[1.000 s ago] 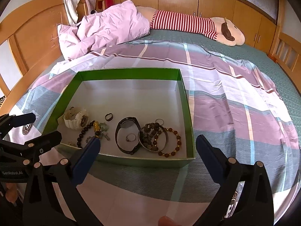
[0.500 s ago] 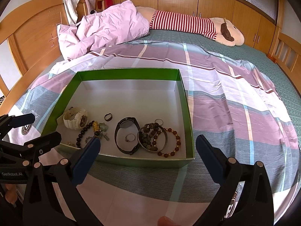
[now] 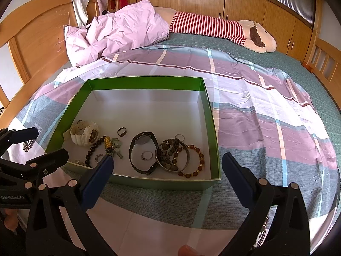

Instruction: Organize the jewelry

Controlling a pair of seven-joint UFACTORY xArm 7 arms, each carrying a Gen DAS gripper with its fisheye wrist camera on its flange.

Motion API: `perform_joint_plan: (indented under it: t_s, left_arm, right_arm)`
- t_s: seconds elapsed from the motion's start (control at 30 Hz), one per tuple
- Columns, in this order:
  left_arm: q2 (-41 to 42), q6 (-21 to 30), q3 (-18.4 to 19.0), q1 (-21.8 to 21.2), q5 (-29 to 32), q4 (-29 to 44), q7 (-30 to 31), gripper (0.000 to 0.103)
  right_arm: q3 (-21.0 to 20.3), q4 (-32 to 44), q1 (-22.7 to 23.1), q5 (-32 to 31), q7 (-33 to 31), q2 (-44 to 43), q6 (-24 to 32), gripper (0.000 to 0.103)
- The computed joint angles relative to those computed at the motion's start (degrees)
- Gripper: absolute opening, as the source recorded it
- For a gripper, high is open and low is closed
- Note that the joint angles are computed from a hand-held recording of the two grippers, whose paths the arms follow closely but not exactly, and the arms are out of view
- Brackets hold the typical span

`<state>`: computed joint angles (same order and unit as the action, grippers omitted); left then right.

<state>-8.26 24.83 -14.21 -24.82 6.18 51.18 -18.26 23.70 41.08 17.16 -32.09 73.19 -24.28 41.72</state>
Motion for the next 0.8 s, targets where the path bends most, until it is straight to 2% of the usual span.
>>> perform_joint_plan:
  t_s: [0.33,0.57,0.8]
  left_arm:
    - [0.14,0.27,0.03,-0.07,-0.11,0.23,0.66,0.098]
    - [-0.19,-0.75,-0.37,0.52,2.53,-0.33,-1.06,0.098]
    - [-0.08,-0.76,-0.08,0.28,1.77,-0.31,-0.41,0.098]
  right_arm:
    - [-0.08,0.07,0.14,-0.04,0.03,0.20,0.16,0.099]
    - [-0.14,0.16,0.27,-0.16,0.00,0.67,0.22,0.099]
    - [-0.27,0.37,0.49,-0.19,0.09,0.93,0.31,0.099]
